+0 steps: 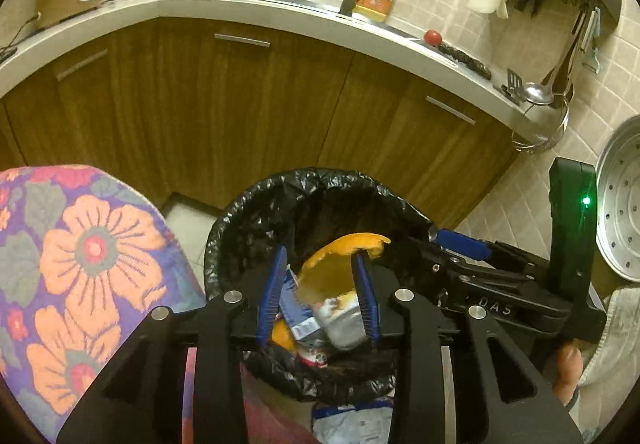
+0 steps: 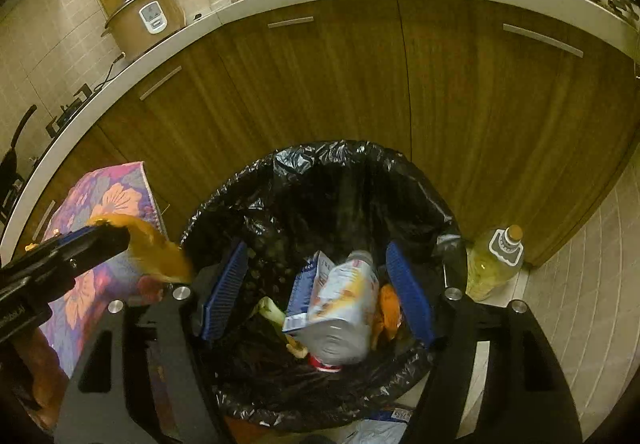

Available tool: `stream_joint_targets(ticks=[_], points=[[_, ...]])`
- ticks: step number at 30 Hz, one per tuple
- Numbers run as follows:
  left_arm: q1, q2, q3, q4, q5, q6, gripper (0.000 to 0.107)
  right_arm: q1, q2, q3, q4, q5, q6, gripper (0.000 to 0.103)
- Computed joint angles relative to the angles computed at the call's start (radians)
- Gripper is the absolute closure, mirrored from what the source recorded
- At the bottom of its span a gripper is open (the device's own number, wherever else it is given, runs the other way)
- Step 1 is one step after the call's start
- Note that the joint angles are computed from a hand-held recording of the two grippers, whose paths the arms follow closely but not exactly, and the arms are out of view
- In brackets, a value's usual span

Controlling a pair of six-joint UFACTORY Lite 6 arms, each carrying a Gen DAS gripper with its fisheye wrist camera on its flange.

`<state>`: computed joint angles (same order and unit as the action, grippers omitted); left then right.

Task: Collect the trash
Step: 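Open both tools to drop the peel and bottle into the bin, then grasp an orange peel with the left tool while the right tool grasps a pale peel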

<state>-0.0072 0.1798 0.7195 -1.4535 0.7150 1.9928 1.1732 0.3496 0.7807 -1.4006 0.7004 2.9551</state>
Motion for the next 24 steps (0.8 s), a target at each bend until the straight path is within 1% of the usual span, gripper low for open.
stream_joint_targets(ticks=[6, 10, 13, 15, 20, 24], points=[[0.079, -0.05, -0.024, 0.036, 0.059, 0.0, 0.072, 0.055, -0.004, 0.055, 0.084, 0.052, -0.1, 0.035], [0.135, -0.081, -0.033, 0.075, 0.103, 0.002, 0.064, 0.078, 0.006, 0.129, 0.147, 0.093, -0.196, 0.035], [0.153, -0.119, -0.05, 0.09, 0.112, 0.001, 0.064, 0.097, 0.017, 0.185, 0.187, 0.124, -0.261, 0.035], [0.187, -0.137, -0.054, 0.113, 0.141, -0.009, 0.064, 0.107, 0.026, 0.221, 0.209, 0.142, -0.302, 0.035], [0.332, -0.166, -0.04, 0.188, 0.235, -0.007, 0.064, 0.122, 0.084, 0.358, 0.246, 0.183, -0.411, 0.035], [0.485, -0.156, -0.001, 0.233, 0.312, 0.009, 0.06, 0.114, 0.165, 0.502, 0.249, 0.185, -0.506, 0.035]])
